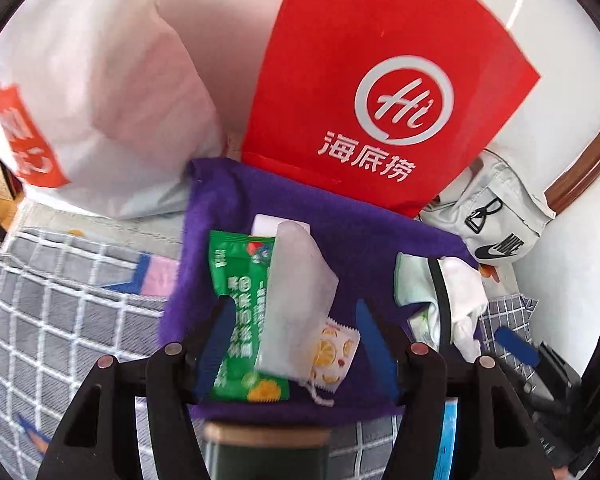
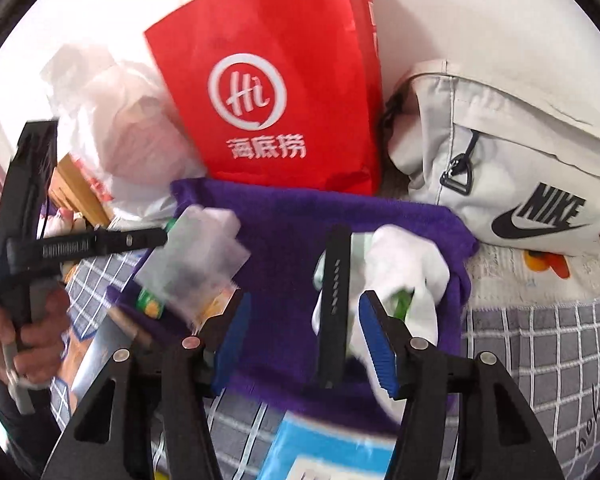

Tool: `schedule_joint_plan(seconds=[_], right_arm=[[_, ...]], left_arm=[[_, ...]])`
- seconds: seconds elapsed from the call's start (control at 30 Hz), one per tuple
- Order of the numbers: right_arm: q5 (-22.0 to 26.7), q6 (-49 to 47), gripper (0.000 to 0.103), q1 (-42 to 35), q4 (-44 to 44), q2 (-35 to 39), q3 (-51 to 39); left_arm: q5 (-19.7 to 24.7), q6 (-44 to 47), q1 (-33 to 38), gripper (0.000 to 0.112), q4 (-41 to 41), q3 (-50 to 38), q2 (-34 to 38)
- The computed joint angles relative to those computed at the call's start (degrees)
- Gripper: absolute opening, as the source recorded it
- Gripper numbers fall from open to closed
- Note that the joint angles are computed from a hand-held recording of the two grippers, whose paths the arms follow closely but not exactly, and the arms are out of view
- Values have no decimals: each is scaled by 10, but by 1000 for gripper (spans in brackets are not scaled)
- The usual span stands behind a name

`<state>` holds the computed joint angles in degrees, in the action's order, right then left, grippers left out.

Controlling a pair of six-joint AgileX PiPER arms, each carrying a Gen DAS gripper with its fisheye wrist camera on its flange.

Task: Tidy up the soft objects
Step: 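Withdraw both tools from the towel toward the yellow mesh pouch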

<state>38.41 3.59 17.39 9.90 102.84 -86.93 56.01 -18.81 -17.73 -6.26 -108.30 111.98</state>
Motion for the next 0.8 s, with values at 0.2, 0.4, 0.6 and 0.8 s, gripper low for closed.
schedule_joint_plan(seconds=[0.2,0.4,0.6,0.8], right_arm=[[-8,92,56,63,-80,-94,106],[-39,145,56,139,-65,-184,221],[-65,267,51,264,-152,-227,293],[-67,349,26,355,-226,-184,293]], left_arm=[[-42,-42,-17,60,62,130,-131],[-65,-88,-43,60,112,260,-255],[-94,-123,-56,60,129,416,-381],[-112,-136,-49,60,121,552,-484]])
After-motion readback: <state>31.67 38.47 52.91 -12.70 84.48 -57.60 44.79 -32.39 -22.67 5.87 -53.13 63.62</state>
